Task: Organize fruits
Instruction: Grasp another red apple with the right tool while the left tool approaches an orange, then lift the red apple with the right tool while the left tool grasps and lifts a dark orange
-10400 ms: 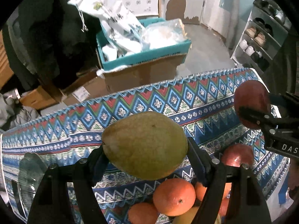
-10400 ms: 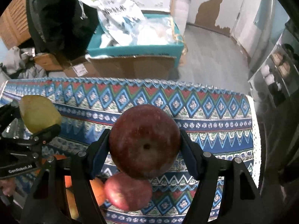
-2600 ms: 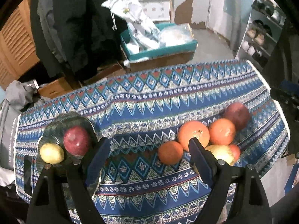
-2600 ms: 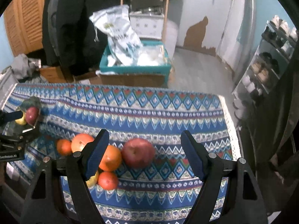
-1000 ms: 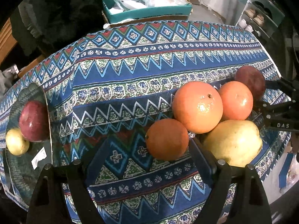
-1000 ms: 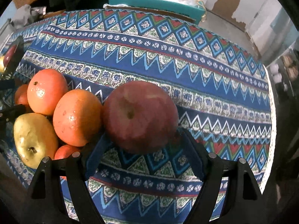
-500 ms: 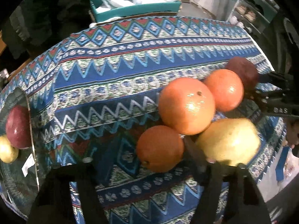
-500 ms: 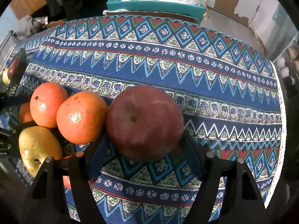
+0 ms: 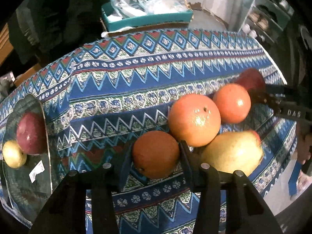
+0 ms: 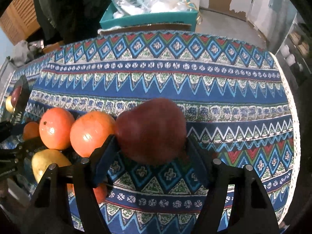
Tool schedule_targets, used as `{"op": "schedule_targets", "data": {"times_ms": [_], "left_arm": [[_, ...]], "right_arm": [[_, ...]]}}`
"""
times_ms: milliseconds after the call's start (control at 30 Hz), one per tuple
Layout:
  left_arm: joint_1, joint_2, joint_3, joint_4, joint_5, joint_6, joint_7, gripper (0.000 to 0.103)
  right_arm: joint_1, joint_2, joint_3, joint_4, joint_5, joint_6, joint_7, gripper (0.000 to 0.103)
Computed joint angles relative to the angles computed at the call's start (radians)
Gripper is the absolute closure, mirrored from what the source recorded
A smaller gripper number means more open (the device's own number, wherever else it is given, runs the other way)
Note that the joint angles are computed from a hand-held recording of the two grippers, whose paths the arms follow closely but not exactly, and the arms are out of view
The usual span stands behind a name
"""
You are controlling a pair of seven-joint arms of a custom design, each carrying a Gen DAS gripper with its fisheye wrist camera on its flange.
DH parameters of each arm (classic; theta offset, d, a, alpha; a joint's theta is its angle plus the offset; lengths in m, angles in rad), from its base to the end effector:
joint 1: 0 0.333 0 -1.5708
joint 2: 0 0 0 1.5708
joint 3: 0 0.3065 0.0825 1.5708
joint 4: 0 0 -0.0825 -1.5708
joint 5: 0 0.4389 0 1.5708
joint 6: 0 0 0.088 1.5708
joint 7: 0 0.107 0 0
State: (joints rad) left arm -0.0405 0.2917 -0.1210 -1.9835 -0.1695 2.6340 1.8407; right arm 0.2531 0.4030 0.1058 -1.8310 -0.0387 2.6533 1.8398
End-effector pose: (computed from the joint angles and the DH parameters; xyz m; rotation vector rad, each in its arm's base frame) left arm 0.6671 -0.1017 0.3131 -1.7525 2.3437 -0.5100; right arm 0.6725 0.2477 0.3170 -2.0409 1.8410 -0.2499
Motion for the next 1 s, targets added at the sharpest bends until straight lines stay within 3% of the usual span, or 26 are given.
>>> {"op": "schedule_targets", "data": {"times_ms": [700, 1000], "left_arm": [[0.022, 0.039, 0.001, 0.056, -0.047, -0.045, -0.033, 0.055], [0.024, 0.049, -0.004, 0.071, -0.059, -0.052, -0.027, 0.056]], "right_arm": [[-0.038, 0.075, 0.030, 0.105, 0.095, -0.054, -0.025, 0.027], [-0.028, 0.081, 0.015, 0.102, 0.088, -0.026, -0.016, 0.027]]}}
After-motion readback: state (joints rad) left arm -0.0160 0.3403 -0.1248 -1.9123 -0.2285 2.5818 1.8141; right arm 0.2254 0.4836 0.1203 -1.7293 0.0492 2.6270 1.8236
